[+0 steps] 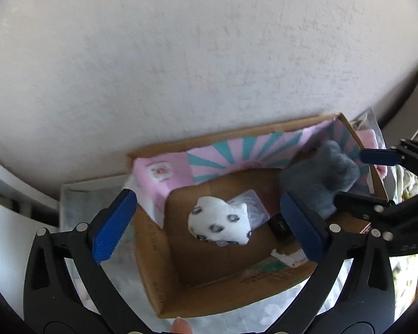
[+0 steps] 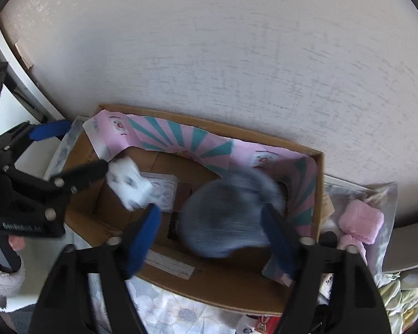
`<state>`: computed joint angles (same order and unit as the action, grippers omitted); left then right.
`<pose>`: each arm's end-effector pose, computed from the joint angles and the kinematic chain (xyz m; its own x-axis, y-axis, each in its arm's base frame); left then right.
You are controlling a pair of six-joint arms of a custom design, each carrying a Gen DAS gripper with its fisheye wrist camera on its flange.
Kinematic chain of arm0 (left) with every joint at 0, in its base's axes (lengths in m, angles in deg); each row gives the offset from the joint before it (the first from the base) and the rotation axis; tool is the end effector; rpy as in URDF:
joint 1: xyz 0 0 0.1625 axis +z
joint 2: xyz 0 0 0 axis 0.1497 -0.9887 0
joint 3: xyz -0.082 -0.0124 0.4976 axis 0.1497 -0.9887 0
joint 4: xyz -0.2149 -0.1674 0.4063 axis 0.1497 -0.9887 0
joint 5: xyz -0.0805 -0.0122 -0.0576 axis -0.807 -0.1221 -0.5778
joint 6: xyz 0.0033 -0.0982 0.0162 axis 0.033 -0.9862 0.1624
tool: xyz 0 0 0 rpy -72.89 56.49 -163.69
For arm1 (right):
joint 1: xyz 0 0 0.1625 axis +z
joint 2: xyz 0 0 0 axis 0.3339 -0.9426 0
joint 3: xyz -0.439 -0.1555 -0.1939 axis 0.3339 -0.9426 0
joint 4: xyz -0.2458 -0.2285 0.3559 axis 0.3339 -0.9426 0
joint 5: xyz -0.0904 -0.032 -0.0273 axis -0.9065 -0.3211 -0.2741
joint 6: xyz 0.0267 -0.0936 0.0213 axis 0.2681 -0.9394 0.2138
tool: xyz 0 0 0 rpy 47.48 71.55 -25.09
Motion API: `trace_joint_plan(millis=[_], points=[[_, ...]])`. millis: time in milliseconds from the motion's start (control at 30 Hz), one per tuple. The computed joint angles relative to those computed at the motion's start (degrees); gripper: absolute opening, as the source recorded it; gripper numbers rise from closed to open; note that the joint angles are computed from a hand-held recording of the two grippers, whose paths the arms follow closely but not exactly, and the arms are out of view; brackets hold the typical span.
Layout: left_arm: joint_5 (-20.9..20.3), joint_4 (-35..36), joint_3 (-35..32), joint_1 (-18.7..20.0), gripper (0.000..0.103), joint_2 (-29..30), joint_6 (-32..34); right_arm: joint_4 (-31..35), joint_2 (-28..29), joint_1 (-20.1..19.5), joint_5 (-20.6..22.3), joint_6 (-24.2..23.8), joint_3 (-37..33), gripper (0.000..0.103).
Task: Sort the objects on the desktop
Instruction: 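Carry the sock and gray plush into the cardboard box and release both, then move both tools out of the box back to the items on the bed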
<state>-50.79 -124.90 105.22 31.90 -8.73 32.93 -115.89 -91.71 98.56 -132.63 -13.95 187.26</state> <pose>-0.2243 -0.4683 0.3104 -0.7140 0.0706 -0.6966 0.4198 0.8394 -0.3453 0.3612 -0.4993 0.2144 -0.6192 -0.6080 0.4968 -0.6716 0.7379 0.0660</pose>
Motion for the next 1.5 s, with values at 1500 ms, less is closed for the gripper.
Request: trace_joint_plan(millis=[1500], points=[[-2.99,-1.22,1.64,-15.2,0.103,-0.02,-3.95,-3.33,-21.2,-1.5,-2.83,-8.08,7.3,0.102]])
